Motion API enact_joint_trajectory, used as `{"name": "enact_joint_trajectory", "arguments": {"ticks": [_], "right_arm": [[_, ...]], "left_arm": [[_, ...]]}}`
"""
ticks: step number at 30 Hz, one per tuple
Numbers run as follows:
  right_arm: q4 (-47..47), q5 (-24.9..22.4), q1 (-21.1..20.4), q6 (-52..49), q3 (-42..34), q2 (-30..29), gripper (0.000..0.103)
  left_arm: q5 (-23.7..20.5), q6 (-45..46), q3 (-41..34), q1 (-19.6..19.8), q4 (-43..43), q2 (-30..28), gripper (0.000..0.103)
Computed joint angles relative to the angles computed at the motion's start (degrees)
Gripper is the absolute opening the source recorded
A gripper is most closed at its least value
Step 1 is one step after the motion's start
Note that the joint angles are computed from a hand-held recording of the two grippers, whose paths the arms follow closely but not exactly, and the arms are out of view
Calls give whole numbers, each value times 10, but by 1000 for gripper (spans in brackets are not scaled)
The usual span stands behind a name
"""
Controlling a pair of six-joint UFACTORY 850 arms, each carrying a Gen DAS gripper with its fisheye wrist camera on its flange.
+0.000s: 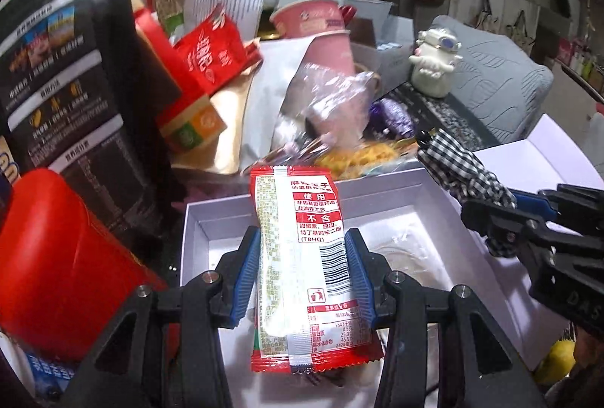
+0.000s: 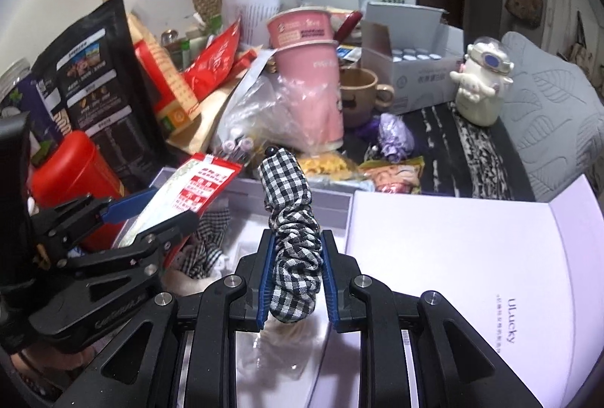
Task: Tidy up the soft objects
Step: 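Carry the snack packet and scrunchie over the white box with both tools, then open the right tool to drop the scrunchie while the left tool releases the packet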
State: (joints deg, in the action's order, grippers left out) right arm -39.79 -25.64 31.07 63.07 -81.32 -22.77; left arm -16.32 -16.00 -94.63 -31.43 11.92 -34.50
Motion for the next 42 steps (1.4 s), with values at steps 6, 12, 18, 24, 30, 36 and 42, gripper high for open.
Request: {"name": "enact_joint_trajectory", "arguments": {"ticks": [6,12,18,24,30,36,42], "right_arm": [[58,-11,6,-67,-18,-22,23],[97,-29,9,-108,-34,-42,23],[129,-37,9,-140,-43,-53,25],[107,-54,11,-111,-44,-52,37],[86,-50,14,-77,-37,-42,37],[44,-57,24,-24,-28,-20,37],[-11,-85,39,46,-15,7,42]], "left_arm": [[-23,-36,-16,-1,33,-15,45],[-45,-82,-29,-7,89,-25,49],[-77,-88,-51,-10,93,-43,52],[-95,-71,-57,-8,65,-43,53],[-87,-60,-44,-8,53,-28,55],[-72,-58,-28,-10,51,-5,55],[-49,-86,-4,-12,74,30,55]]}}
